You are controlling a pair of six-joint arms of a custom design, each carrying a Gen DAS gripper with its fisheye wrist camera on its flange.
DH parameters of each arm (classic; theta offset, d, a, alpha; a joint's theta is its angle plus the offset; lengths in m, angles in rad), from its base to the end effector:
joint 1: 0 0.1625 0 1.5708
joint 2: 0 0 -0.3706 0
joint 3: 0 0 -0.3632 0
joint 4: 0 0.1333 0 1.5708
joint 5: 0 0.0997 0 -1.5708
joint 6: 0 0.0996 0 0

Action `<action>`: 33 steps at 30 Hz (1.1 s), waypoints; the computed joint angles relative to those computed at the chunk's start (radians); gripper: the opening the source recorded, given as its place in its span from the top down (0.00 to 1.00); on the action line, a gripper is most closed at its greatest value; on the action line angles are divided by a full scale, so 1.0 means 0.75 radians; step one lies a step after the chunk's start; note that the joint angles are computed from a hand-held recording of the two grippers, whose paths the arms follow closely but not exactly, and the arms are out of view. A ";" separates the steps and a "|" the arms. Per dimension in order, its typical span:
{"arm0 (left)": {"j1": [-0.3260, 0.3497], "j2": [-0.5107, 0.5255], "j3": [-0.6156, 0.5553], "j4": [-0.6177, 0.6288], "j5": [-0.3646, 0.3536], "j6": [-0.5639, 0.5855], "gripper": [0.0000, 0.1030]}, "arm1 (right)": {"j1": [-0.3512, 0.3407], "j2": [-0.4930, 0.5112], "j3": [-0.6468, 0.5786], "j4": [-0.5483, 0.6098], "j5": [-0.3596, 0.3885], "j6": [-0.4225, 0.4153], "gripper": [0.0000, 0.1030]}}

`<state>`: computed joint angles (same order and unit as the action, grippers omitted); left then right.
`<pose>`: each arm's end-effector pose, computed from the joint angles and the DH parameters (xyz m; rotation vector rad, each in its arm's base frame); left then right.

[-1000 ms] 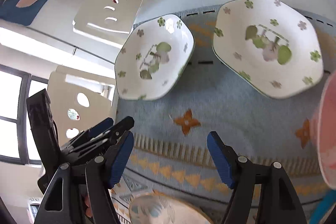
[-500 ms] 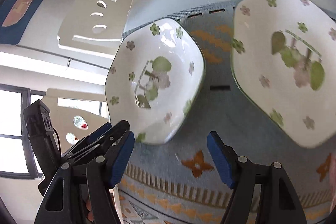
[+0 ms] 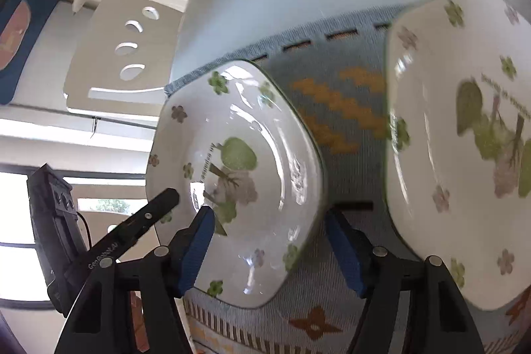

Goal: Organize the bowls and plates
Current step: 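Reach both grippers to the green-flower hexagonal plate and close on its rim, then lift the hexagonal plate with both grippers and carry it toward the blue-leaf plate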

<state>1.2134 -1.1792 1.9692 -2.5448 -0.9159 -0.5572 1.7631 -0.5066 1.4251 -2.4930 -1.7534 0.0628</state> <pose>0.0034 -0.5452 0.1876 -0.3363 2.5477 -0.5978 0.2363 -0.6107 -0.0439 0.1911 -2.9545 0.0399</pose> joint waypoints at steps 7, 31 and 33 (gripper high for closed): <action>-0.006 0.034 -0.040 0.017 0.040 0.029 0.49 | 0.028 0.060 -0.078 0.021 -0.045 0.016 0.34; -0.109 -0.018 0.060 0.018 0.272 -0.006 0.74 | 0.041 0.027 0.029 -0.156 -0.201 -0.138 0.86; -0.117 -0.025 0.072 0.021 0.278 -0.005 0.74 | 0.050 0.017 0.048 -0.157 -0.209 -0.162 0.86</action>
<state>1.1260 -1.1976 2.0233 -2.5289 -0.7075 -0.5608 1.8003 -0.4942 1.4607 -2.6105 -1.9098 -0.0585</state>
